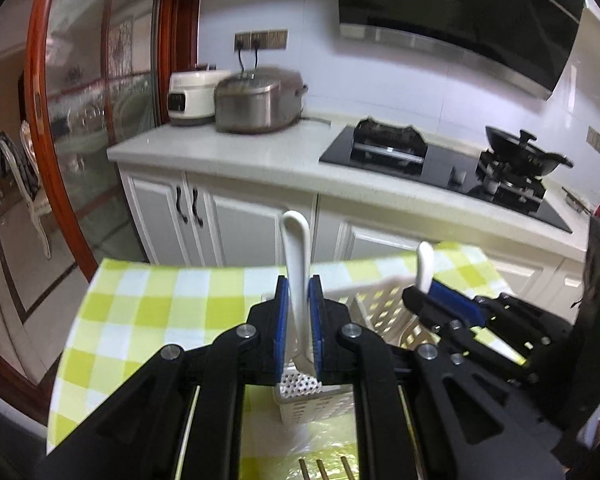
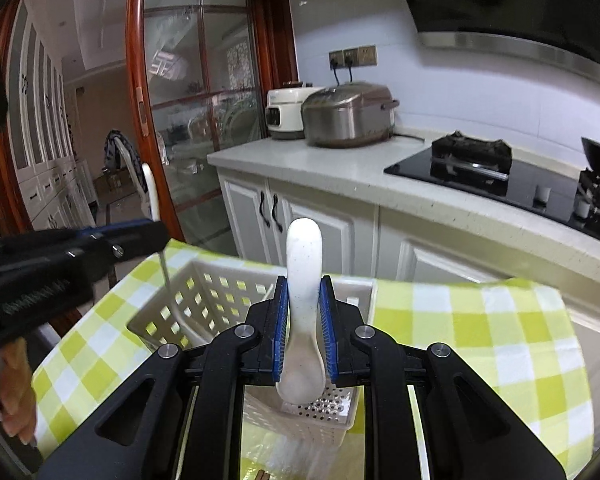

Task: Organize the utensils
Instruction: 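Carry the spoon with the right gripper and drop it into the white caddy, then move the right gripper back over the wooden chopsticks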

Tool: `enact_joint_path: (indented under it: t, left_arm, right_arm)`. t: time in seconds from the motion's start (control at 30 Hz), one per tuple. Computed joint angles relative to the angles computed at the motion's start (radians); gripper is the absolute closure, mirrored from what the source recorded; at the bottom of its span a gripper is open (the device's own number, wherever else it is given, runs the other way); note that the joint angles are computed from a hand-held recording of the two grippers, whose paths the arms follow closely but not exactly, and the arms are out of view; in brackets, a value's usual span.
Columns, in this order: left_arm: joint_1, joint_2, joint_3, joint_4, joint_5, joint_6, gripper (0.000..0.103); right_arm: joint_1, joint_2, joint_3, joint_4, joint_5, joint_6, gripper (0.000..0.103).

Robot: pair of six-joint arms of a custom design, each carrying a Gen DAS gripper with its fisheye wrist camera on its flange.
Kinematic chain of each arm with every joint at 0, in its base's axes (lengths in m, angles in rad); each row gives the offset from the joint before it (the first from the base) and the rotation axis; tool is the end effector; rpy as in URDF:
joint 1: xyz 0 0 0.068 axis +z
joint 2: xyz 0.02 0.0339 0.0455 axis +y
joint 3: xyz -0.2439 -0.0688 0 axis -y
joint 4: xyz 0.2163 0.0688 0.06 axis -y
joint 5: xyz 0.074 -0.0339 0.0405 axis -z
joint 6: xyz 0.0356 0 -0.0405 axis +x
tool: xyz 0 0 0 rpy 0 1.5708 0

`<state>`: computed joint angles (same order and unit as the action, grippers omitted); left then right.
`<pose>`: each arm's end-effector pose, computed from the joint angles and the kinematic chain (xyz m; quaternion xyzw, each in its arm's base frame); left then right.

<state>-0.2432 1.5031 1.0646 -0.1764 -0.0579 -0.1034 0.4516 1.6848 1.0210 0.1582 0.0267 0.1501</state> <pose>0.3055 -0.0737 0.2561 0.0487 0.8863 -0.0540 0.4573 0.3162 0.1523 0.2167 -0.1227 0.8527 0.1395 0.4883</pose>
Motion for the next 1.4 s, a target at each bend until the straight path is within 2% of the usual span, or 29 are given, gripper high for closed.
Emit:
enact_joint_path:
  t: [0.1,0.13,0.17,0.23,0.37,0.47,0.67,0.83,0.93,1.13,1.27,1.4]
  left_arm:
    - [0.012,0.018,-0.023,0.035,-0.003,0.009,0.085]
    - [0.016,0.011,-0.032,0.043,-0.002,0.009,0.079]
    - [0.019,0.004,-0.038,0.049,-0.003,0.009,0.068]
    - [0.021,-0.023,-0.058,0.066,-0.016,0.007,0.060]
    - [0.033,-0.100,-0.083,0.046,-0.026,-0.001,0.057]
    - [0.032,-0.192,-0.143,0.050,-0.055,-0.010,0.043]
    - [0.018,-0.431,-0.308,-0.028,-0.090,-0.038,0.026]
    - [-0.031,-0.652,-0.471,-0.097,-0.147,-0.063,0.018]
    - [-0.062,-0.763,-0.552,-0.137,-0.171,-0.100,0.017]
    - [-0.071,-0.935,-0.712,-0.180,-0.149,-0.207,0.014]
    - [-0.096,-0.938,-0.784,-0.165,-0.152,-0.237,0.014]
    - [-0.176,-0.866,-0.835,-0.117,-0.222,-0.238,0.014]
  right_arm:
    - [-0.005,0.006,-0.008,0.011,-0.007,0.000,0.084]
    - [-0.006,0.006,-0.009,0.015,-0.008,0.002,0.081]
    - [-0.011,0.000,-0.012,0.014,-0.015,0.006,0.071]
    - [-0.020,-0.011,-0.014,0.016,-0.031,0.009,0.062]
    - [-0.019,-0.087,-0.050,0.000,-0.016,0.018,0.062]
    - [-0.011,-0.165,-0.097,-0.018,0.003,0.021,0.062]
    - [0.038,-0.357,-0.235,-0.103,0.086,0.038,0.062]
    - [0.071,-0.496,-0.388,-0.143,0.136,0.100,0.062]
    - [0.084,-0.561,-0.473,-0.159,0.143,0.140,0.062]
    - [0.120,-0.605,-0.592,-0.143,0.189,0.190,0.062]
    - [0.151,-0.553,-0.642,-0.096,0.205,0.214,0.062]
    - [0.167,-0.443,-0.645,-0.054,0.194,0.231,0.062]
